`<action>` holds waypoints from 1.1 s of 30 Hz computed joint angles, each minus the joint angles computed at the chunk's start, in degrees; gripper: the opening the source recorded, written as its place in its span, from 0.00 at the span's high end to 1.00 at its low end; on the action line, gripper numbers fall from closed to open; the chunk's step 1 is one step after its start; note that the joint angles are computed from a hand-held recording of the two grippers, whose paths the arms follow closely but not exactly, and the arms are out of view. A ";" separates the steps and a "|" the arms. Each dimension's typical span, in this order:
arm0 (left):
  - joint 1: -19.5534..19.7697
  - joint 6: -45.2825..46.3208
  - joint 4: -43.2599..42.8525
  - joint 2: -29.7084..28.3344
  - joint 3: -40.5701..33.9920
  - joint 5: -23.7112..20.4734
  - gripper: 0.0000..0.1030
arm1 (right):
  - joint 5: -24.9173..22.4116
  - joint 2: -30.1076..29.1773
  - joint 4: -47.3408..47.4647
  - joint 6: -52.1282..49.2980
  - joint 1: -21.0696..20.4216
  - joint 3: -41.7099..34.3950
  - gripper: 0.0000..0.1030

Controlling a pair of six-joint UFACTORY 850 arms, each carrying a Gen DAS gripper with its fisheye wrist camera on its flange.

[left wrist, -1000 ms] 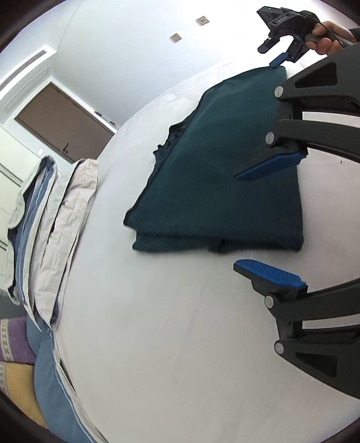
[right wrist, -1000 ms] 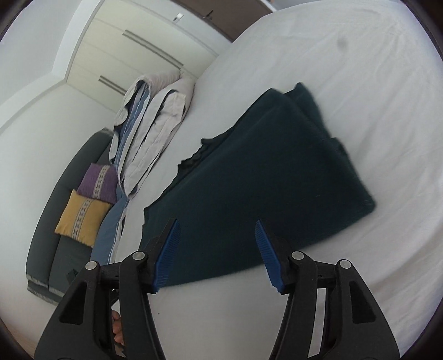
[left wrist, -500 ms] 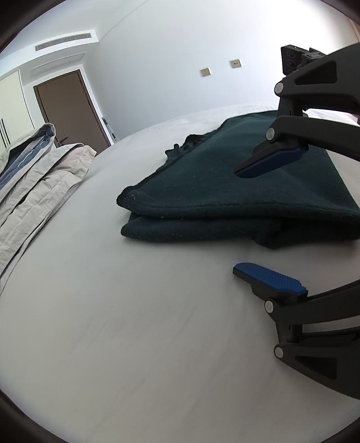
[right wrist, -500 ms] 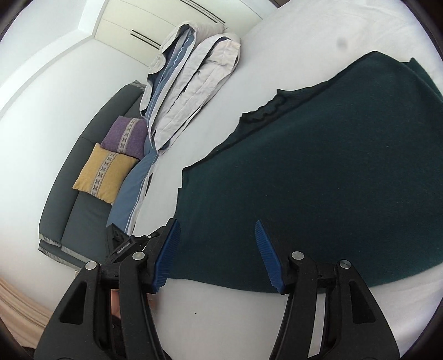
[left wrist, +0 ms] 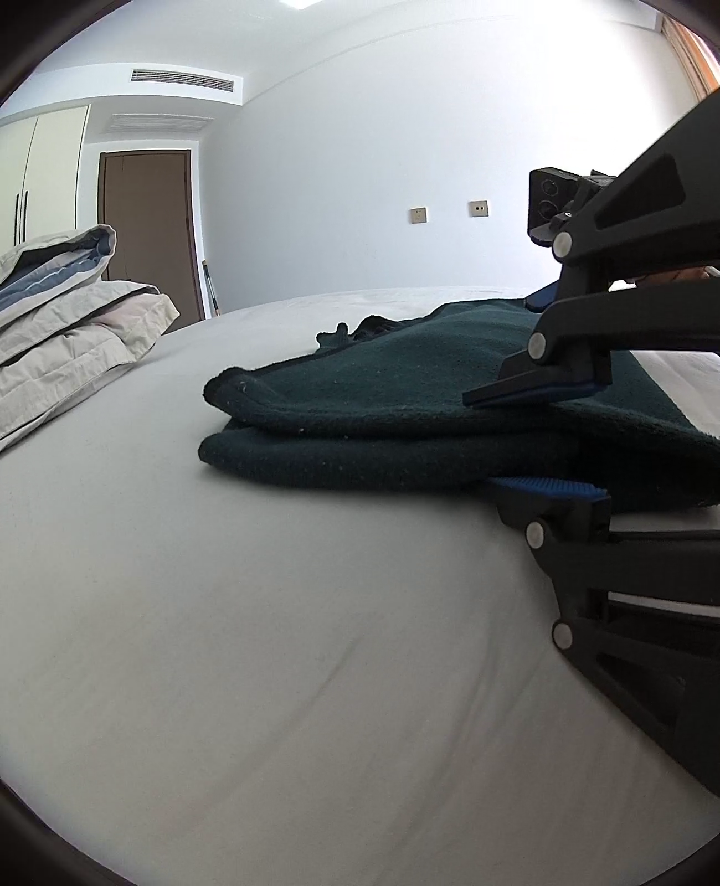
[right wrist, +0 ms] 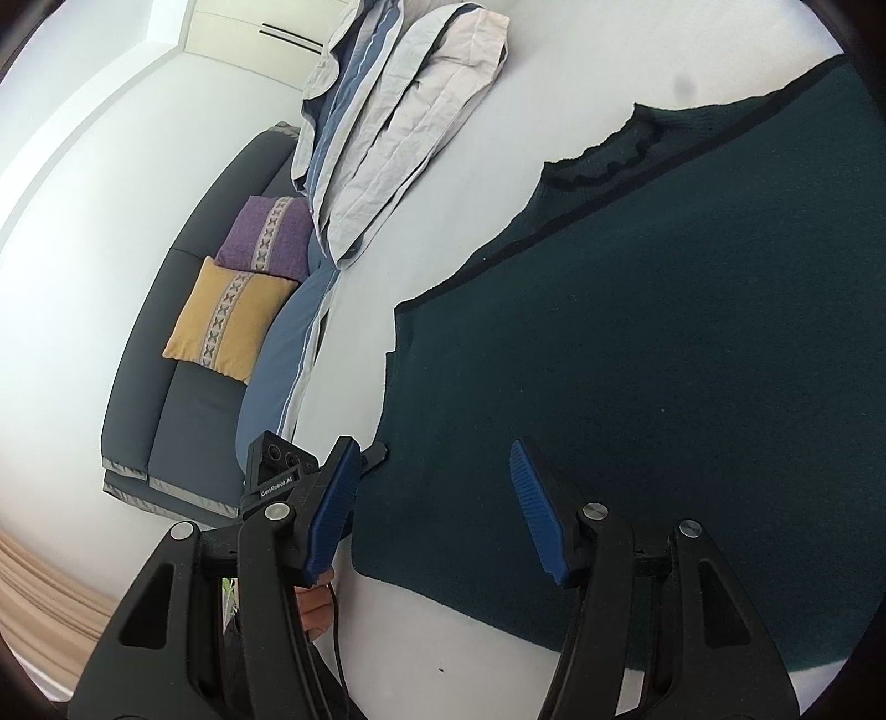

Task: Fold small clothes

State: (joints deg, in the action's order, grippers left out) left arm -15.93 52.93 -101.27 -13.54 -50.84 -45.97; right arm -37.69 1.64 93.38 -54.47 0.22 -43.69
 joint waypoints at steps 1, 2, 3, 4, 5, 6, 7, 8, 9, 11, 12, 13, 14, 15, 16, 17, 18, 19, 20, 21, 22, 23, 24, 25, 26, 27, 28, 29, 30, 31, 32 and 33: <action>-0.20 0.48 0.20 0.22 -0.09 0.76 0.81 | -0.17 -1.34 0.16 -0.01 0.43 -1.04 0.46; -0.43 1.01 0.26 0.43 -0.16 1.66 0.82 | -0.24 -2.61 0.13 0.19 0.86 -2.12 0.46; -0.64 1.60 0.08 0.64 -0.11 2.32 0.83 | -0.67 -3.87 0.11 0.17 1.20 -3.23 0.46; -0.81 2.08 -0.19 0.83 -0.02 2.86 0.84 | -1.26 -5.14 0.14 -0.04 1.49 -4.26 0.46; -0.90 2.48 -0.32 0.97 0.08 3.29 0.84 | -1.47 -6.40 -0.12 0.10 1.86 -5.42 0.46; -0.98 2.72 -0.32 1.04 0.03 3.68 0.84 | -1.28 -7.61 -0.95 0.69 2.28 -6.59 0.46; -1.12 2.72 -0.08 1.22 0.03 4.12 0.84 | -1.02 -8.89 -2.43 2.02 2.68 -7.78 0.46; -1.26 2.57 0.42 1.33 -0.14 4.69 0.85 | -0.67 -10.77 -5.96 5.39 3.05 -9.43 0.46; -1.47 2.31 1.12 1.52 -0.42 5.35 0.85 | -0.02 -12.57 -8.80 8.02 3.43 -10.59 0.47; -1.86 1.45 3.05 2.04 -0.85 6.96 0.86 | 0.24 -14.25 -7.75 6.10 3.53 -11.17 0.48; -2.18 0.66 4.21 2.28 -1.27 7.88 0.86 | 0.59 -14.41 -6.45 4.10 3.60 -11.01 0.48; -2.59 -0.54 5.81 2.50 -1.87 8.92 0.86 | 1.00 -14.51 -6.49 4.08 3.75 -11.05 0.49; -2.94 -1.67 7.16 2.75 -2.36 9.80 0.86 | 1.37 -14.50 -6.81 3.96 3.90 -11.10 0.49; -3.34 -3.02 8.63 3.00 -2.99 10.60 0.86 | 1.21 -14.65 -7.55 3.97 3.89 -11.39 0.48; -3.95 -4.68 10.40 3.32 -3.76 11.60 0.87 | 0.43 -14.77 -7.57 3.73 3.56 -11.49 0.48; -4.62 -6.63 12.64 3.60 -4.70 12.62 0.87 | -1.11 -14.92 -7.15 3.75 2.86 -11.59 0.48; -5.40 -8.60 15.02 3.85 -5.78 13.57 0.87 | -3.36 -15.04 -6.40 3.97 1.78 -11.60 0.48; -6.29 -10.84 17.69 3.99 -7.11 14.39 0.87 | -5.95 -14.99 -5.05 3.86 0.44 -11.27 0.47; -7.29 -13.31 20.64 3.96 -8.62 15.24 0.87 | -8.02 -14.60 -3.17 2.90 -1.03 -10.58 0.47; -8.45 -15.99 23.82 3.77 -10.32 16.05 0.87 | -9.62 -13.88 -1.44 1.49 -2.69 -9.70 0.47; -9.77 -18.45 26.71 3.34 -12.22 16.68 0.87 | -11.08 -13.25 -0.35 0.48 -4.27 -8.95 0.47; -11.12 -20.47 29.09 2.70 -14.13 17.11 0.87 | -12.96 -12.76 0.70 -0.33 -6.15 -8.12 0.46; -12.68 -22.28 31.22 1.85 -16.17 17.61 0.87 | -15.12 -12.49 1.54 -0.56 -8.11 -7.33 0.45; -14.39 -24.09 33.21 0.70 -18.36 18.03 0.87 | -17.54 -12.38 2.42 -0.74 -10.14 -6.52 0.40; -16.13 -25.85 34.94 -0.68 -20.52 18.37 0.87 | -19.81 -12.38 3.04 -0.87 -12.21 -5.77 0.36; -18.09 -27.70 36.85 -2.41 -22.91 18.72 0.87 | -21.89 -12.57 3.04 -0.71 -14.01 -5.35 0.34; -19.94 -29.75 39.27 -4.06 -25.03 19.24 0.87 | -24.01 -12.87 2.87 -0.38 -15.74 -5.00 0.32; -21.89 -32.56 42.53 -5.91 -27.24 20.02 0.87 | -25.96 -13.19 2.72 -0.40 -17.36 -4.60 0.32; -23.61 -34.92 45.10 -7.81 -29.20 20.66 0.87 | -27.67 -13.54 2.62 -0.76 -18.96 -4.28 0.32; -24.97 -36.06 46.04 -9.81 -30.88 20.75 0.87 | -28.72 -13.87 2.37 -0.78 -20.31 -4.20 0.32; -25.94 -36.73 46.48 -11.30 -31.74 20.75 0.86 | -29.46 -14.28 1.76 -0.59 -21.53 -4.15 0.32; -26.89 -38.56 48.09 -12.79 -32.64 20.89 0.86 | -29.67 -14.80 0.75 0.06 -22.52 -4.22 0.32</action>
